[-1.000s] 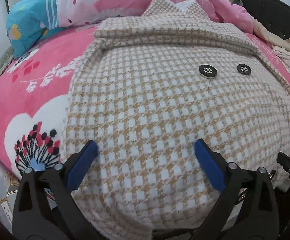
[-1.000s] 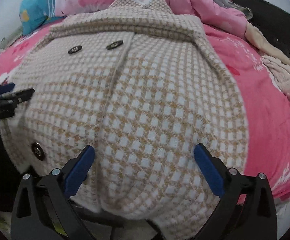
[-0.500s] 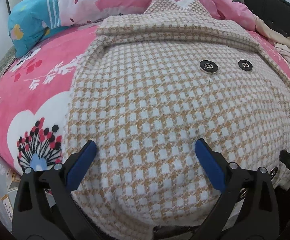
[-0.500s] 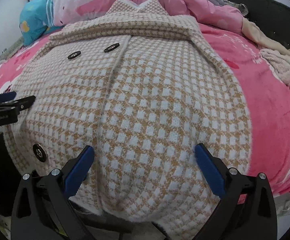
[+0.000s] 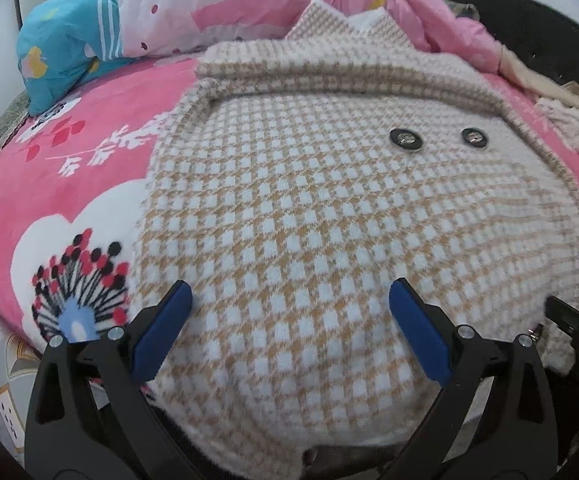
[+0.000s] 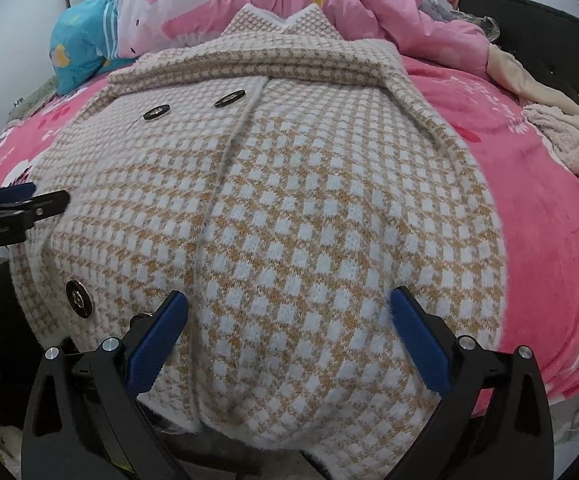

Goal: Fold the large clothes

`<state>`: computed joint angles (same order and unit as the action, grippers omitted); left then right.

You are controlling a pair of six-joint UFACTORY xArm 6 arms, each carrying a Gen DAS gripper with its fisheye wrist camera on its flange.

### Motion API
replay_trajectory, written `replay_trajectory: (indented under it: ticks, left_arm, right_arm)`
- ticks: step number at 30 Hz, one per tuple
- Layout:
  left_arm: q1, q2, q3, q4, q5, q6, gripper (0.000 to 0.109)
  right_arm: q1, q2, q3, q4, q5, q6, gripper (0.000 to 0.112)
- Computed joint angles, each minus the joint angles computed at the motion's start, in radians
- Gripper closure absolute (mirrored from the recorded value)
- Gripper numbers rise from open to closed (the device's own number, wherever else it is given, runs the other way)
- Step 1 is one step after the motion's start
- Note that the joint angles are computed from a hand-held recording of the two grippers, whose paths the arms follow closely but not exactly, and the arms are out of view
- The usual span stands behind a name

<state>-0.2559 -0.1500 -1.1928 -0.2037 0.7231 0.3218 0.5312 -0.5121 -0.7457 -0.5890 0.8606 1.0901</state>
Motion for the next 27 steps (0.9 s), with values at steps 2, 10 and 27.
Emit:
replay_trajectory:
  ticks: [2,10,27]
  left_arm:
    - [0.018,-0.065,0.062,-0.078,-0.037,0.070,0.013]
    - [0.135,-0.292,0.261,-0.317,-0.002,0.353,0.013]
    - [0.228,-0.179,0.222,-0.323,0.197,0.261,0.047]
  right_arm:
    - [-0.004,0.005,-0.009,0.021,0.008,-0.021,0.014]
    - [-0.011,0.031,-0.045,0.059,0.036,-0.067,0.014]
    - [-0.008,-0.002,-0.002,0.015,-0.014,-0.035,0.014]
